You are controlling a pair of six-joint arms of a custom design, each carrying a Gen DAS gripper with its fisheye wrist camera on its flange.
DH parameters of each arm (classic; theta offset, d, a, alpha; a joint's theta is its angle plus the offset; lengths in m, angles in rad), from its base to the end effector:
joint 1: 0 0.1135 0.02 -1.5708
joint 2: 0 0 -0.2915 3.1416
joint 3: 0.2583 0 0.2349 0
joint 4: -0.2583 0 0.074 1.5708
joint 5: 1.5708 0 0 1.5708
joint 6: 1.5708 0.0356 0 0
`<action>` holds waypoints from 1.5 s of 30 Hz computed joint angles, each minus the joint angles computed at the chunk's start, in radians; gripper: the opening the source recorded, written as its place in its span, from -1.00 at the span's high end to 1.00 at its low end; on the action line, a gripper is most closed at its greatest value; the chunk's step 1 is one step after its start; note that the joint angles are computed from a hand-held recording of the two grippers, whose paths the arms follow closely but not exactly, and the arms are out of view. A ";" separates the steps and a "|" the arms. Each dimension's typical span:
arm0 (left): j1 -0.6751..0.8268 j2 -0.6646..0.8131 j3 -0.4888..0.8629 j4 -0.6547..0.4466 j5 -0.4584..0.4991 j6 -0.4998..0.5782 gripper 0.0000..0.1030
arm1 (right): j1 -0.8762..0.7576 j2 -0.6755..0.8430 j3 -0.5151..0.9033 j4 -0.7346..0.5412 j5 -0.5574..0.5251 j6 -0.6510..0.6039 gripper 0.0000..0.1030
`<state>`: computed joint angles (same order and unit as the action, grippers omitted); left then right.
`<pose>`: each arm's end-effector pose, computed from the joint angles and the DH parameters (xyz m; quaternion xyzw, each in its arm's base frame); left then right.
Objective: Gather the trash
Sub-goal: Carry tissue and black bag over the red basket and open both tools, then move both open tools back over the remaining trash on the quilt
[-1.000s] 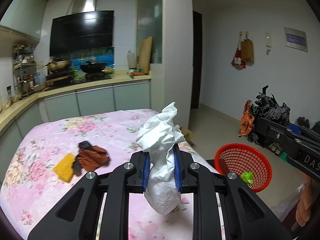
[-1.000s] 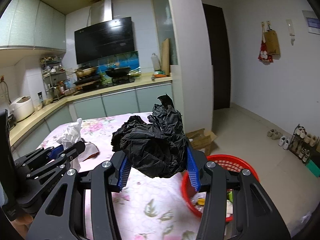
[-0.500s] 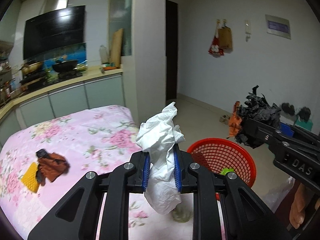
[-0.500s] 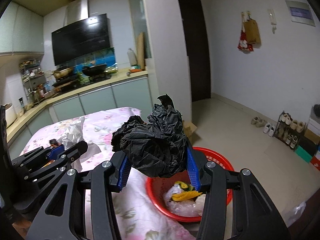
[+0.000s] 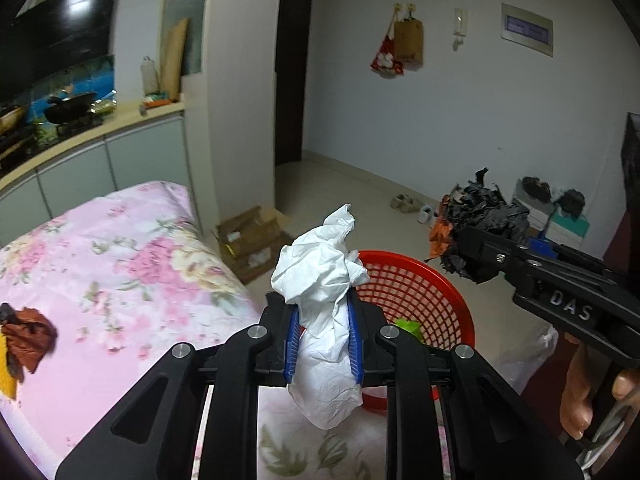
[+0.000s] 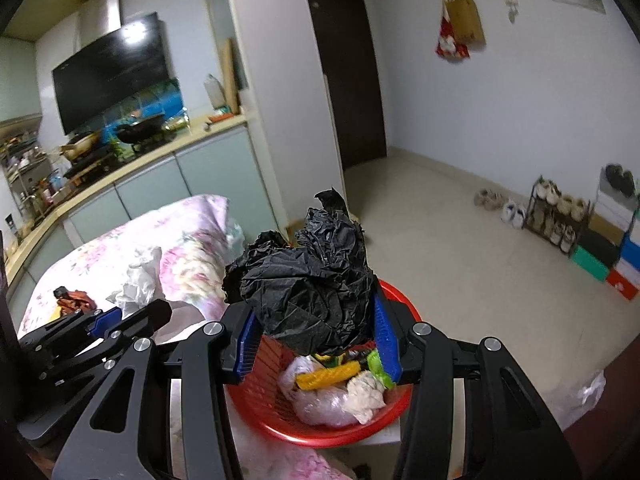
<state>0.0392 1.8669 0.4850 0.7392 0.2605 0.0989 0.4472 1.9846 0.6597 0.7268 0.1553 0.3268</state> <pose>0.2935 0.0023 0.1155 0.0846 0.8845 -0.0853 0.4507 0.3098 0.1425 0.1133 -0.0168 0.8820 0.1124 0.4574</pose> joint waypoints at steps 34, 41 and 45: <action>-0.057 0.173 0.219 -0.178 0.023 -0.096 -0.42 | -0.137 0.101 0.125 -0.192 -0.176 0.110 -0.34; -0.021 0.071 0.107 -0.085 -0.007 -0.093 -0.52 | -0.093 0.044 0.062 -0.106 -0.135 0.082 -0.34; 0.000 0.008 0.044 -0.043 -0.024 -0.088 -0.52 | -0.068 0.013 0.026 -0.057 -0.124 0.060 -0.34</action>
